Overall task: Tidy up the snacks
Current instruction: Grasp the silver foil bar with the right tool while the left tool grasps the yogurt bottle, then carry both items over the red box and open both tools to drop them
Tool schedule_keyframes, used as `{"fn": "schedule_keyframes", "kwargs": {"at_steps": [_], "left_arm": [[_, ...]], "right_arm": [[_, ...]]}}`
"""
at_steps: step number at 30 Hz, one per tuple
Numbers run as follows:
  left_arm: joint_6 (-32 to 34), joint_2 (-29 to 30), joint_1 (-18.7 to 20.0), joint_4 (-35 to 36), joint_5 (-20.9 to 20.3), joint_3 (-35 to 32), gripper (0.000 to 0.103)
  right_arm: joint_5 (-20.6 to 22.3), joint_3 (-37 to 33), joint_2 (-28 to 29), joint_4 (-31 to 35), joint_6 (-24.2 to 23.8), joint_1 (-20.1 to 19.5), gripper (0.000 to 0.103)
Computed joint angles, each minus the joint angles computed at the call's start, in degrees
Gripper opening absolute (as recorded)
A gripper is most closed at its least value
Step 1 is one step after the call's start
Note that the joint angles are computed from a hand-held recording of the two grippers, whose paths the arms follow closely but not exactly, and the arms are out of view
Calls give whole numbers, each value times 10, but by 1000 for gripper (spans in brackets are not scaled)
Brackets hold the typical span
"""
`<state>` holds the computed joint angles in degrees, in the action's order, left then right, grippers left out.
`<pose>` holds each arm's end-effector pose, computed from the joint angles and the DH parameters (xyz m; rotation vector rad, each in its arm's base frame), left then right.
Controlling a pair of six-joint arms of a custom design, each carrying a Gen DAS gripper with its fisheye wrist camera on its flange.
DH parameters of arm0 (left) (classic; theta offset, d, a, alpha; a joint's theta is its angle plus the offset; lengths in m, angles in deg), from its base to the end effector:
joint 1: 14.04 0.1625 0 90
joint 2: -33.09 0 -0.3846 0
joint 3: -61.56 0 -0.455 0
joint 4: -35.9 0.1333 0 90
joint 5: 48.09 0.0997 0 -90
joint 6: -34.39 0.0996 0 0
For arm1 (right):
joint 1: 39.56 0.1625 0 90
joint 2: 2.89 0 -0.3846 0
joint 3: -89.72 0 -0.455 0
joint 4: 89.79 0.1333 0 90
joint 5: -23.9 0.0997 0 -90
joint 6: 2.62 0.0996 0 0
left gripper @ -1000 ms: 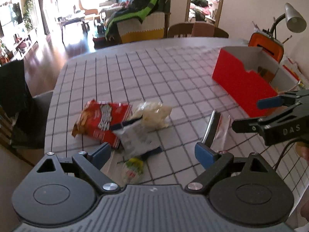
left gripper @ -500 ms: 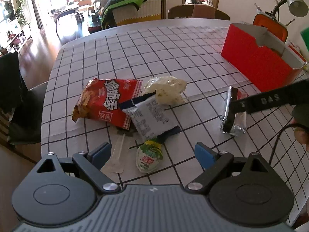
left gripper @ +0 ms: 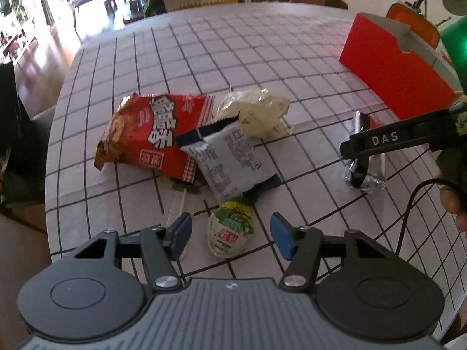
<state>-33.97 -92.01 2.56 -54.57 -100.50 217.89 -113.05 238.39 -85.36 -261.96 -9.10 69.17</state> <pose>-0.1489 -0.2469 0.1224 0.3268 2.3649 -0.5502 0.1692 -0.3107 0.0895 0.3685 -2.2959 0.4313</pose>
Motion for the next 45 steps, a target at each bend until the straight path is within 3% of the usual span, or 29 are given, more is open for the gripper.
{"fn": "schedule_keyframes", "kwargs": {"at_steps": [6,16,26,36,45], "left_arm": [[10,16,24,-12,-14,-6,49],[15,40,27,-13,-9,-16,35],[-35,10,18,7,-11,-12,33],[-99,11,-26,46,-13,-37,33],[-132,108,-62,-4,3,-83,33]], "right_arm": [[-9,-7,9,17,14,5,77],[12,3,-13,24,-12,11,45],[47,26,-68,27,-44,-12,42],[95,51,-219,129,-66,4,42],[136,54,-359,215,-126,4,42]]}}
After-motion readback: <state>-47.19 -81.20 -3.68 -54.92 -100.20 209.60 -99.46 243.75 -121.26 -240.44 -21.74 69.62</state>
